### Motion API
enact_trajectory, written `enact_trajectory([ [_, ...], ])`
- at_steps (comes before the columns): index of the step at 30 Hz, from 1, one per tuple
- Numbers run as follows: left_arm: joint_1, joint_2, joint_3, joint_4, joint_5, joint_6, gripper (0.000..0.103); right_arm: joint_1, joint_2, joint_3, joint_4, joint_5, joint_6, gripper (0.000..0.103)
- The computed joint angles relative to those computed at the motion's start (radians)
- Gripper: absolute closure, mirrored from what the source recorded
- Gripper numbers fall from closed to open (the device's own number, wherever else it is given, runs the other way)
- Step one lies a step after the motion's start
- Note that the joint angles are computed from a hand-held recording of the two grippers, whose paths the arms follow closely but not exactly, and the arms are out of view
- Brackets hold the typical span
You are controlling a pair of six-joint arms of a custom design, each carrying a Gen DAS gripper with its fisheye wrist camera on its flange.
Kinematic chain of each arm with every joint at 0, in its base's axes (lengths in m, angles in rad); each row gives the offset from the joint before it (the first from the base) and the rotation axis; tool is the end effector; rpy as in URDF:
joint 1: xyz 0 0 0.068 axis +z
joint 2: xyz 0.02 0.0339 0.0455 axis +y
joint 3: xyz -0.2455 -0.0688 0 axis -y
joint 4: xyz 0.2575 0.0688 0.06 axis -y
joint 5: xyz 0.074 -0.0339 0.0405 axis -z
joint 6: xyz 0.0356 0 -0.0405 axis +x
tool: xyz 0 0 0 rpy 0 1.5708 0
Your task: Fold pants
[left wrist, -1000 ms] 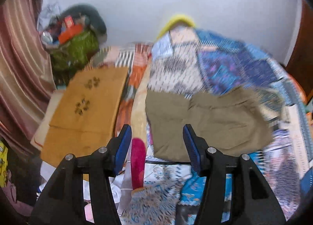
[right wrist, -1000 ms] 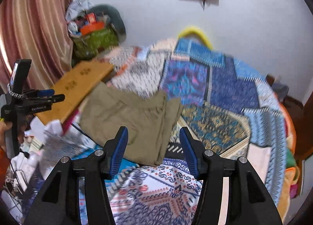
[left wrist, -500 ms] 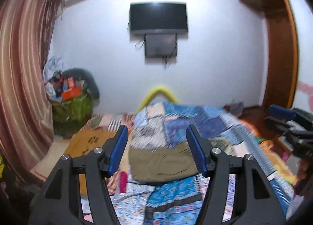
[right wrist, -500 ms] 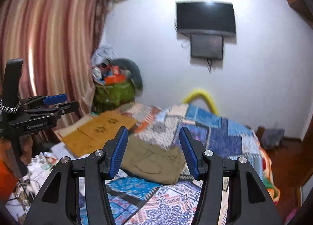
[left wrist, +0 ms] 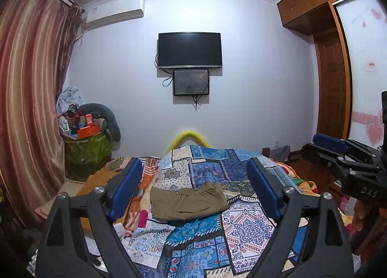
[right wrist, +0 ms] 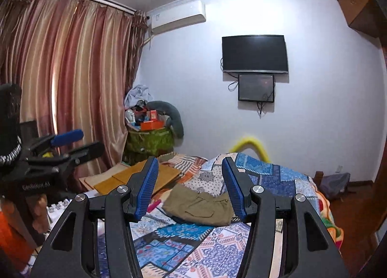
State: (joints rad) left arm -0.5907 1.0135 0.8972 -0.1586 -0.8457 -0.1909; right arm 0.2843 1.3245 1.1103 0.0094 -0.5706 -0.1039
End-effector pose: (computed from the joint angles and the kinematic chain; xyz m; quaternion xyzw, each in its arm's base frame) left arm 0.2198 -0.1153 0.3251 -0.0984 0.7618 0.0929 0.6335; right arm 0.3078 0.1100 0.3343 -0.3179 0.6961 0.2720 0.5835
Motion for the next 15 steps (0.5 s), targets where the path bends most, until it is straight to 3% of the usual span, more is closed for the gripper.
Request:
enact_trajectory([
  [3, -0.015, -0.027, -0.03, 0.011, -0.001, -0.014, 0.002, -0.012, -0.031, -0.034, 0.011, -0.005, 0.034, 0.034],
  [6, -0.017, -0.032, -0.039, 0.015, -0.001, -0.025, 0.0, -0.016, -0.055, -0.06, 0.017, 0.006, 0.049, 0.029],
  [10, -0.028, -0.043, -0.052, 0.011, -0.002, -0.039, 0.0, -0.006, -0.076, -0.078, 0.017, 0.047, 0.059, 0.005],
  [15, -0.052, -0.046, -0.064, 0.008, -0.031, -0.051, 0.0, 0.004, -0.105, -0.114, 0.039, 0.077, 0.073, 0.0],
])
